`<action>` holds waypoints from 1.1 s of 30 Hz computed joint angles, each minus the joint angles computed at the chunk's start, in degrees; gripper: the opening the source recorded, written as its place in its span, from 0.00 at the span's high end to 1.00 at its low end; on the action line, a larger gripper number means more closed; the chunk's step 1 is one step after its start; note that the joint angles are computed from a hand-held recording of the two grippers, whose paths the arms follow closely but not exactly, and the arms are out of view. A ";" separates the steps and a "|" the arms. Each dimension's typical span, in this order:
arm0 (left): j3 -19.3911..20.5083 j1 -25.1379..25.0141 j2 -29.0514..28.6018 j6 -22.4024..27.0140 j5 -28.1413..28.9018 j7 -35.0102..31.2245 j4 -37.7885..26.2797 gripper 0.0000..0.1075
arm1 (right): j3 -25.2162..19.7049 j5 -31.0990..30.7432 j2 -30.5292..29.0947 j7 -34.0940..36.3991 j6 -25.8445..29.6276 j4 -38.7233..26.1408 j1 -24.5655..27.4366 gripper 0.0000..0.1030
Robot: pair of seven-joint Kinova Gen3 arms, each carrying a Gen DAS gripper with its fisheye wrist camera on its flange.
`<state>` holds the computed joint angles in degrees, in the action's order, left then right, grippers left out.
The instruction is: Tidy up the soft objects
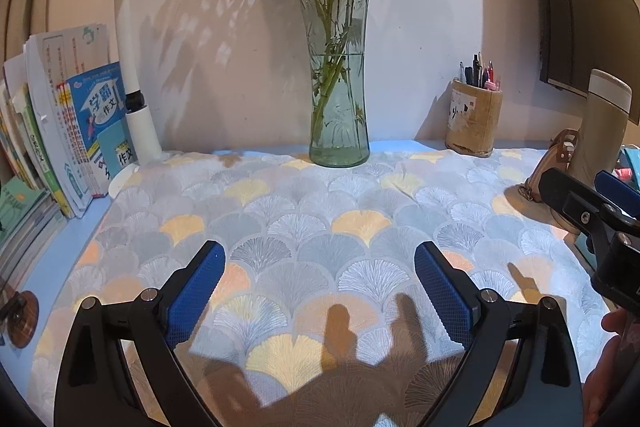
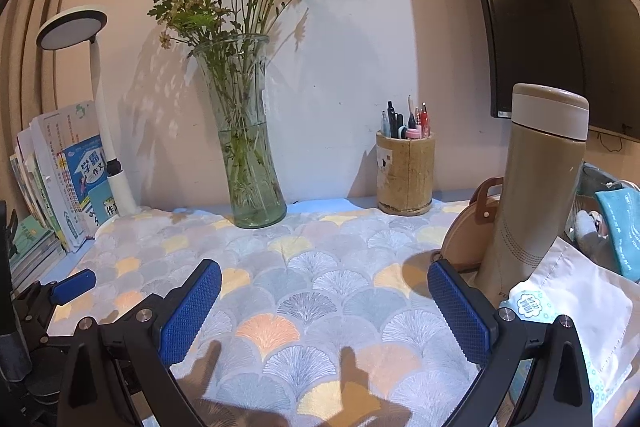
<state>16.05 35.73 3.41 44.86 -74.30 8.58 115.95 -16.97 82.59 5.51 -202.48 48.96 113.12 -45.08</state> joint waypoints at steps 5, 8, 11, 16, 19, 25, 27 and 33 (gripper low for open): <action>-0.12 -0.28 -0.22 -0.44 0.01 -0.02 0.14 0.09 | 0.16 -1.19 0.28 1.28 -0.07 -0.58 0.14 0.00; -0.06 -0.46 -0.28 -0.74 0.05 -0.18 0.19 0.09 | 0.23 -1.23 0.23 0.92 0.11 -0.53 0.03 0.00; 0.09 -0.37 -0.20 -0.52 0.11 -0.44 0.11 0.09 | 0.49 -1.93 0.10 1.23 -1.04 -0.59 0.53 0.00; 0.29 0.12 0.07 0.45 -0.02 -0.27 -0.08 0.09 | 0.76 -2.73 -0.12 1.09 -1.92 -0.59 1.04 0.00; 0.20 0.27 0.28 0.56 0.30 -0.75 -0.30 0.09 | 0.67 -2.62 -0.17 0.61 -1.41 -0.47 1.01 0.00; 0.15 0.74 0.56 1.28 0.65 -1.15 -0.63 0.09 | 0.51 -2.30 -0.13 0.68 -1.16 -0.45 0.94 0.00; 0.13 0.91 0.65 1.49 0.68 -1.26 -0.73 0.09 | 0.56 -2.24 -0.22 0.89 -1.44 -0.38 1.04 0.00; 0.12 1.42 0.89 2.19 0.84 -1.35 -0.94 0.09 | 0.58 -2.74 -0.16 1.01 -1.67 -0.62 1.16 0.00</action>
